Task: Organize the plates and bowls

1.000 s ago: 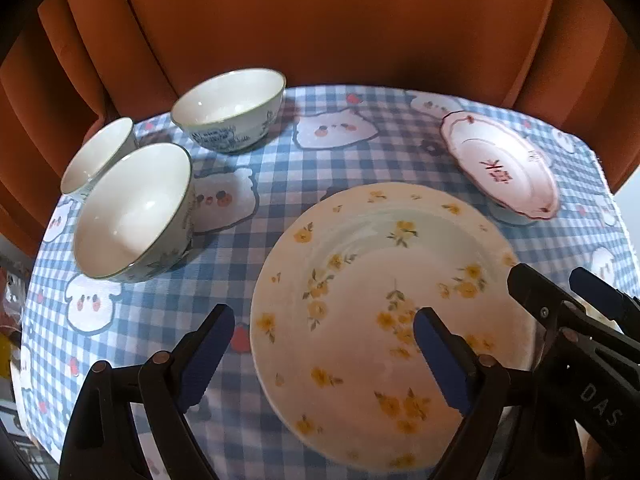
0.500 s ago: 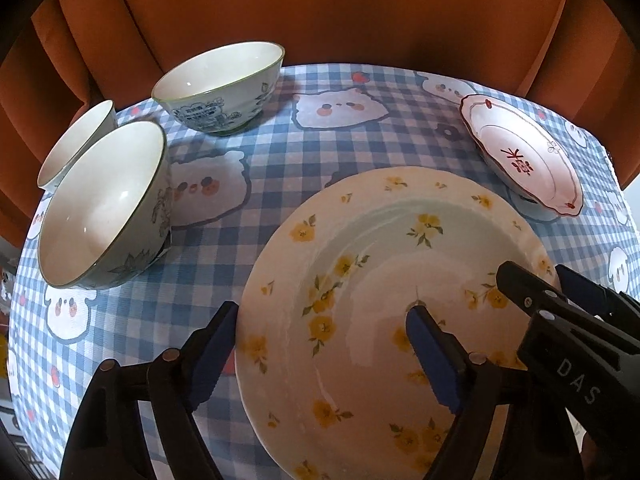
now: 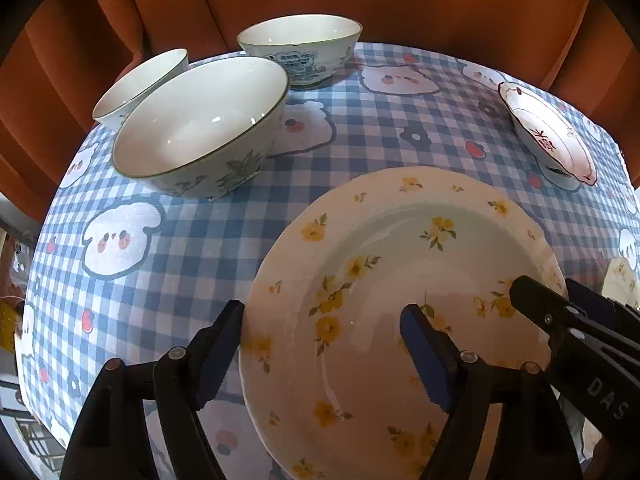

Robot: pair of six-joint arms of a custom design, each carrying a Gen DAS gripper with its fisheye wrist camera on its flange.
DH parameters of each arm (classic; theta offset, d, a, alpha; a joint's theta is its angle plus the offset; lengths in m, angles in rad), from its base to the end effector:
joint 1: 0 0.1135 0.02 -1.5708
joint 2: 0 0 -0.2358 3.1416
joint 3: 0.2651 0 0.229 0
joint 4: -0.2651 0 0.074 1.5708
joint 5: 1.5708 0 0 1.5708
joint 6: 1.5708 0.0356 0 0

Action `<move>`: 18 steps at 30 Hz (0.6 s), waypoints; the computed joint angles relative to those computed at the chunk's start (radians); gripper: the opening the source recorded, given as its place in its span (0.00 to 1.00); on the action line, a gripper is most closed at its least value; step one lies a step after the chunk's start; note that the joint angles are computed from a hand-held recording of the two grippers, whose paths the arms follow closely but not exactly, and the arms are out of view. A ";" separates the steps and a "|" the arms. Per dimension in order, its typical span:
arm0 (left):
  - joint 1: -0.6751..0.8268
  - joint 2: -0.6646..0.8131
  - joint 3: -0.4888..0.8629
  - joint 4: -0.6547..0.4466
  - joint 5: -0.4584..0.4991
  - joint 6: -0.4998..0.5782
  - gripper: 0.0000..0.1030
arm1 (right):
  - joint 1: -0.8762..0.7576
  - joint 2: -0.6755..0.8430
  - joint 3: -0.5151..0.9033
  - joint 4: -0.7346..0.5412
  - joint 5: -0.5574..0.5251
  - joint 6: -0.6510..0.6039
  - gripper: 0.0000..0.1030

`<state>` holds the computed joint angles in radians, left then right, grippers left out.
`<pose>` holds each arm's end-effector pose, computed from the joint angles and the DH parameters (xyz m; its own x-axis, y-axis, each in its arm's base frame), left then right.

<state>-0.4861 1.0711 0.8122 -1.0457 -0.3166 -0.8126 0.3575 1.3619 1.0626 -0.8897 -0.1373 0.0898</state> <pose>0.1505 -0.0670 0.2179 -0.8563 -0.3279 -0.3990 -0.3639 0.9313 0.0155 0.2238 0.0888 0.2349 -0.9012 -0.2418 -0.3597 -0.3148 0.9356 0.1599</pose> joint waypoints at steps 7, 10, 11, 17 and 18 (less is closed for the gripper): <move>0.049 -0.061 -0.045 0.031 0.037 0.006 0.74 | 0.035 0.020 -0.025 0.049 0.066 -0.022 0.50; 0.032 -0.043 -0.058 0.035 0.023 0.001 0.72 | 0.038 0.030 -0.029 0.065 0.074 -0.014 0.50; 0.033 -0.037 -0.060 0.041 0.021 0.004 0.72 | 0.041 0.029 -0.031 0.068 0.078 -0.009 0.50; 0.052 -0.036 -0.054 0.042 0.034 0.006 0.72 | 0.057 0.023 -0.033 0.064 0.102 -0.012 0.51; 0.062 -0.046 -0.051 0.031 0.049 0.013 0.72 | 0.056 0.026 -0.026 0.054 0.099 -0.012 0.51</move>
